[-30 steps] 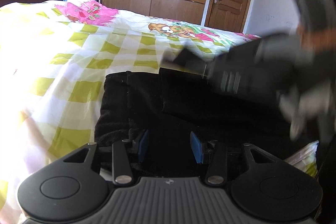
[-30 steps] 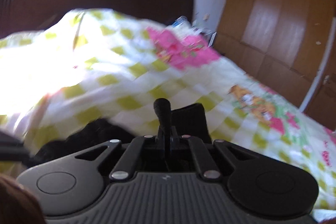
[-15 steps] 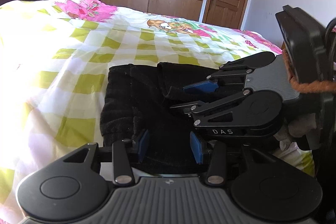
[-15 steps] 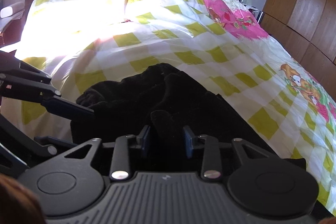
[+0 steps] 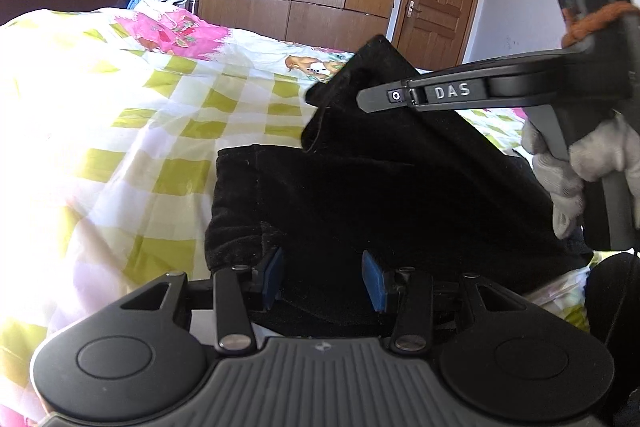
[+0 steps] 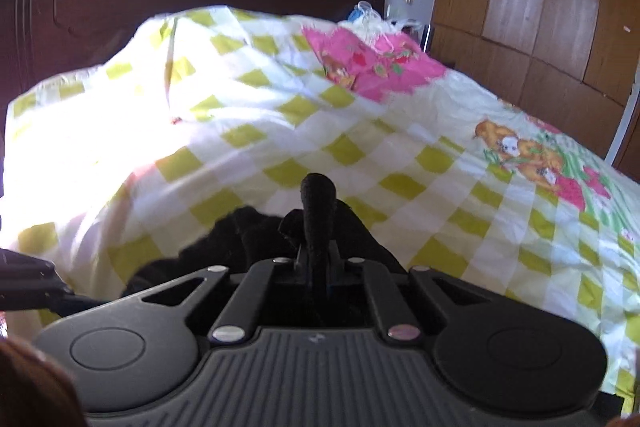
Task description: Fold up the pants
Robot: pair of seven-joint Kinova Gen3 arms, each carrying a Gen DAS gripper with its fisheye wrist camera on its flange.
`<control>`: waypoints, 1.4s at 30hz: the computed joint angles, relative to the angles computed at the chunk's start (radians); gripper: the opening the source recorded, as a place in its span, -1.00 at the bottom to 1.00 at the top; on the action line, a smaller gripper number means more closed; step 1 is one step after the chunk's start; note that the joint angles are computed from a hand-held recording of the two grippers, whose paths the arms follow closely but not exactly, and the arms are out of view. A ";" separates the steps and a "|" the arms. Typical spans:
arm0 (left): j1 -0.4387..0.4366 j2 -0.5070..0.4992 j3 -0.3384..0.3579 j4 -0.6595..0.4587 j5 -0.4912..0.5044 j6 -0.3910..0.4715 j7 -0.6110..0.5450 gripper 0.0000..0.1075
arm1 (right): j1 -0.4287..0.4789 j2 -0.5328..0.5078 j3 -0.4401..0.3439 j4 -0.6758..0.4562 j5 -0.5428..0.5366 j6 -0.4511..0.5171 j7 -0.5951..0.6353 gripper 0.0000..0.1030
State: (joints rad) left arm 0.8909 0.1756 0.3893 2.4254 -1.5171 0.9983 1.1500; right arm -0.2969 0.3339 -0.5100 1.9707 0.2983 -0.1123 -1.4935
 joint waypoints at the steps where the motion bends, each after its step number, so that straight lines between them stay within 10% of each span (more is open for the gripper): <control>1: 0.031 -0.001 -0.028 -0.003 0.012 -0.001 0.001 0.03 | 0.029 0.007 -0.046 0.008 0.035 -0.009 -0.011 -0.89; 7: 0.020 0.006 -0.025 -0.048 0.124 -0.042 -0.137 0.02 | 0.028 0.178 -0.135 -0.036 0.094 0.098 0.098 -0.83; 15: -0.046 -0.021 0.091 -0.111 0.256 0.020 -0.309 0.03 | 0.390 0.159 -0.422 -0.056 -0.145 0.153 0.179 -0.51; 20: -0.021 -0.020 0.071 -0.149 0.202 0.111 -0.309 0.03 | 0.501 0.022 -0.300 0.000 -0.194 0.127 0.123 -0.33; 24: -0.035 0.032 -0.057 -0.217 0.039 -0.007 -0.390 0.04 | 0.572 0.013 -0.165 -0.007 -0.283 0.210 0.119 -0.26; 30: -0.271 0.172 -0.009 -0.358 -0.139 -0.251 -0.450 0.04 | 0.847 0.228 -0.337 -0.127 -0.514 0.445 0.279 -0.18; 36: -0.205 0.236 -0.117 -0.489 0.011 -0.358 -0.694 0.04 | 1.035 0.443 -0.533 -0.239 -0.551 0.636 0.431 -0.11; 42: -0.081 0.269 -0.283 -0.568 0.218 -0.419 -0.928 0.04 | 1.070 0.577 -0.596 -0.349 -0.448 0.786 0.317 -0.15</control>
